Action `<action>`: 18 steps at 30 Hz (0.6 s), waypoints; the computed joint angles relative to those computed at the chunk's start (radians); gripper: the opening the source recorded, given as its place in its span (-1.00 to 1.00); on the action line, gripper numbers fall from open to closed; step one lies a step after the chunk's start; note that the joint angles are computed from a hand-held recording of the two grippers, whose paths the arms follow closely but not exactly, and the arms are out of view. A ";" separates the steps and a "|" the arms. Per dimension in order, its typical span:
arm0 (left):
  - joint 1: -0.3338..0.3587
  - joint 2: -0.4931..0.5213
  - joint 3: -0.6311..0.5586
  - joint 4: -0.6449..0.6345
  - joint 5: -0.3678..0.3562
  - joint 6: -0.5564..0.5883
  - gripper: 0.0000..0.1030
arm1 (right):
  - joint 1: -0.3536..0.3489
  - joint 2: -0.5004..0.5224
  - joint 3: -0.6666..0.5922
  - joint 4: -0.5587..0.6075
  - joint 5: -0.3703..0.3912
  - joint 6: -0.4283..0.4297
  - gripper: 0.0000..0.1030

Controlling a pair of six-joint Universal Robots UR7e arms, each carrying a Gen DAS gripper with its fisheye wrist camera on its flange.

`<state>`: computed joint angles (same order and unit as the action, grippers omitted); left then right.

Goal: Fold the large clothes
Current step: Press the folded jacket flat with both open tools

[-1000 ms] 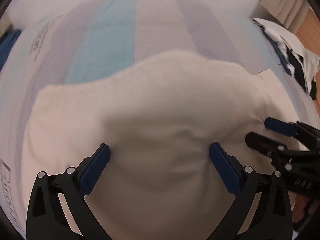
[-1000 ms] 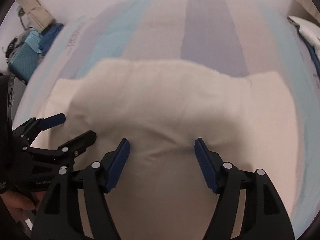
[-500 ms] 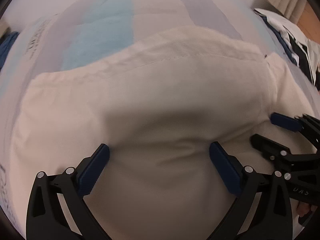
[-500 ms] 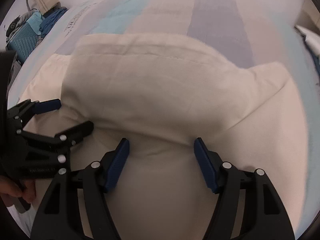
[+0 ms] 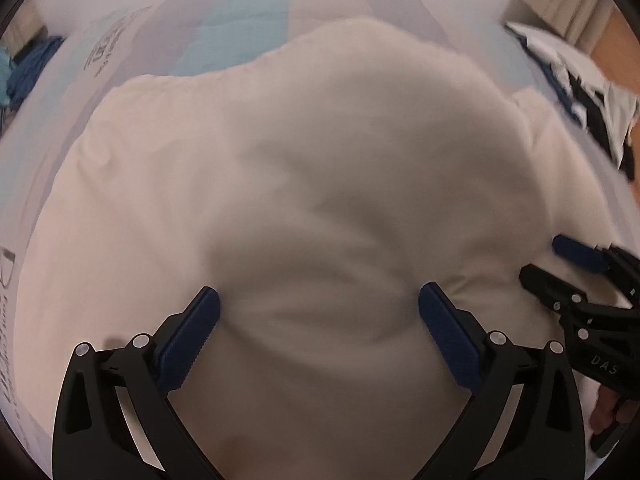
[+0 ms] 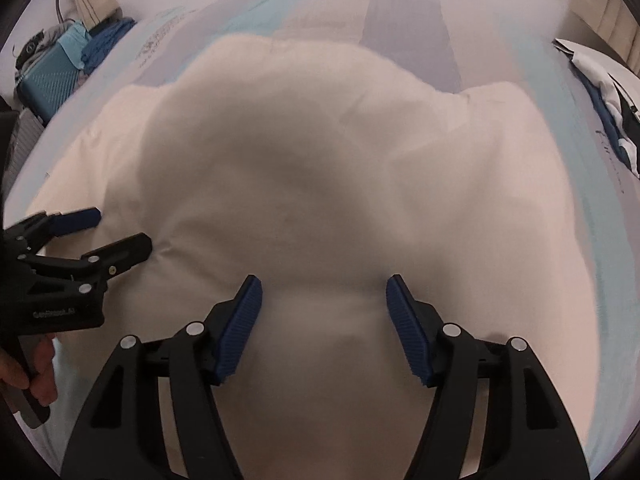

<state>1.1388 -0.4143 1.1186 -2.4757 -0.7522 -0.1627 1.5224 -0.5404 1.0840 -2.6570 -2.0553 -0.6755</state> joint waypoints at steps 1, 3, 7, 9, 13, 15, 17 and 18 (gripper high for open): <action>0.000 0.005 0.001 -0.007 0.004 0.008 0.90 | -0.004 0.011 -0.006 -0.009 -0.003 -0.010 0.22; 0.009 0.013 0.000 -0.034 -0.002 0.029 0.91 | -0.010 0.015 -0.011 -0.001 0.001 -0.003 0.22; 0.014 0.028 -0.017 -0.022 -0.002 0.026 0.92 | -0.017 0.023 -0.025 0.011 0.011 -0.003 0.22; 0.015 0.038 -0.020 -0.039 0.007 0.035 0.92 | -0.025 0.016 -0.015 0.005 0.024 -0.012 0.22; 0.008 0.024 -0.012 -0.026 0.001 -0.003 0.90 | -0.020 0.005 -0.002 -0.014 0.009 -0.027 0.21; -0.002 -0.001 0.012 -0.021 -0.004 -0.033 0.87 | -0.019 -0.057 0.083 -0.069 0.010 -0.038 0.22; -0.020 -0.042 0.077 -0.057 -0.007 -0.034 0.87 | -0.011 -0.106 0.157 -0.114 0.029 -0.042 0.22; -0.030 -0.061 0.115 -0.081 -0.007 -0.022 0.87 | -0.011 -0.128 0.188 -0.126 0.038 -0.045 0.22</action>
